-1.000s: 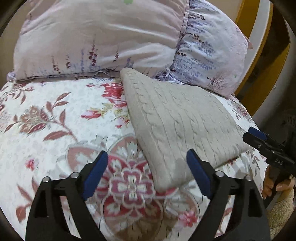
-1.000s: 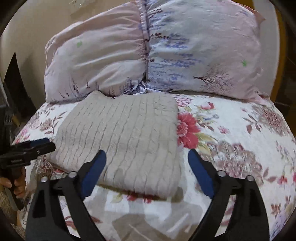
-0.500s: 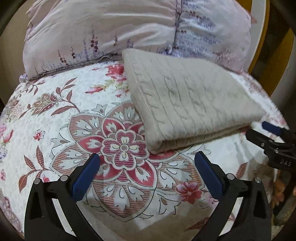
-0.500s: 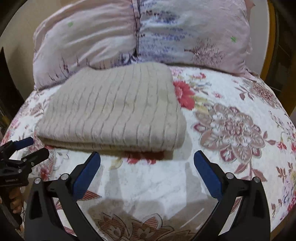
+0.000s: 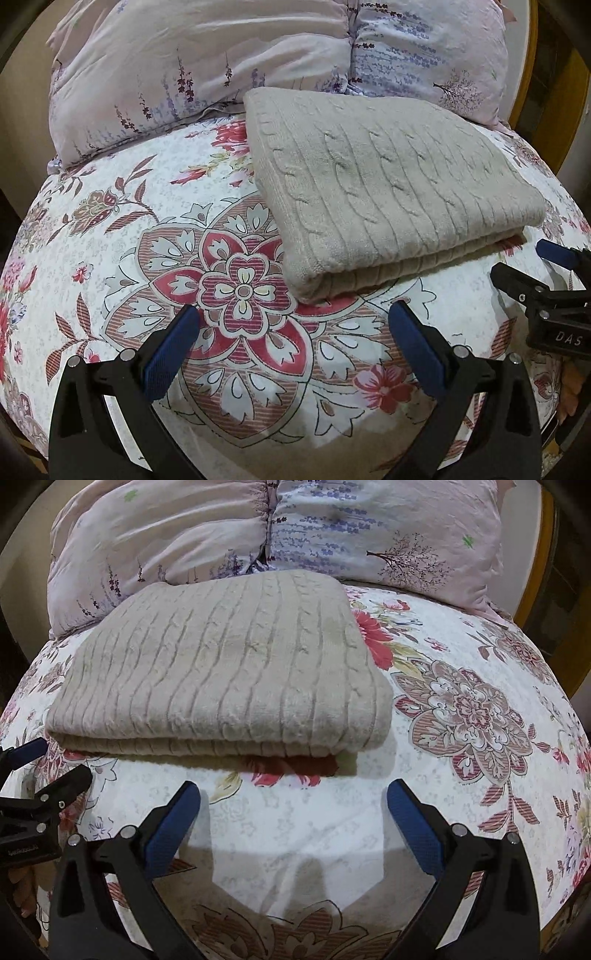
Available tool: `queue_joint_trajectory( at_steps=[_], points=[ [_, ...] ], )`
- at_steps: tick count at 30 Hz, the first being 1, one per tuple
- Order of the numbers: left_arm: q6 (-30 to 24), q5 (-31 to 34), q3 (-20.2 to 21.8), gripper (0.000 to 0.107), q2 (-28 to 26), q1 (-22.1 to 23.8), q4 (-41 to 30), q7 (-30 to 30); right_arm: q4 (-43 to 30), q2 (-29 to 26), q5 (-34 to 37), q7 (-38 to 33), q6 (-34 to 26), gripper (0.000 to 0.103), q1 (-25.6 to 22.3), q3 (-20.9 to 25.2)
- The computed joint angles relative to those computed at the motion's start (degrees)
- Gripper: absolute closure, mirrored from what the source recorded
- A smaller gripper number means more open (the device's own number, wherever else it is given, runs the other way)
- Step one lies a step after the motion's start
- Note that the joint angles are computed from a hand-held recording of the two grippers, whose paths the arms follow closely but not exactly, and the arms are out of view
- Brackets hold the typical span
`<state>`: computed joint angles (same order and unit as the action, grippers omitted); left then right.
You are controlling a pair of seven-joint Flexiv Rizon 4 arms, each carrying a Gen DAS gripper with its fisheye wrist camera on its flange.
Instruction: Fold small clothes
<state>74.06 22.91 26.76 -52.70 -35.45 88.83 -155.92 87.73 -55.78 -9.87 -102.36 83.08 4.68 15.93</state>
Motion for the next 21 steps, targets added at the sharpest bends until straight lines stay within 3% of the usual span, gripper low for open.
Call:
queue_joint_trajectory(
  at_steps=[21],
  points=[
    [0.07,0.24,-0.19,0.005,-0.06,0.32,-0.19,0.13,1.32,0.08,-1.33,1.82,2.57,0.002,0.05,-0.66]
  ],
)
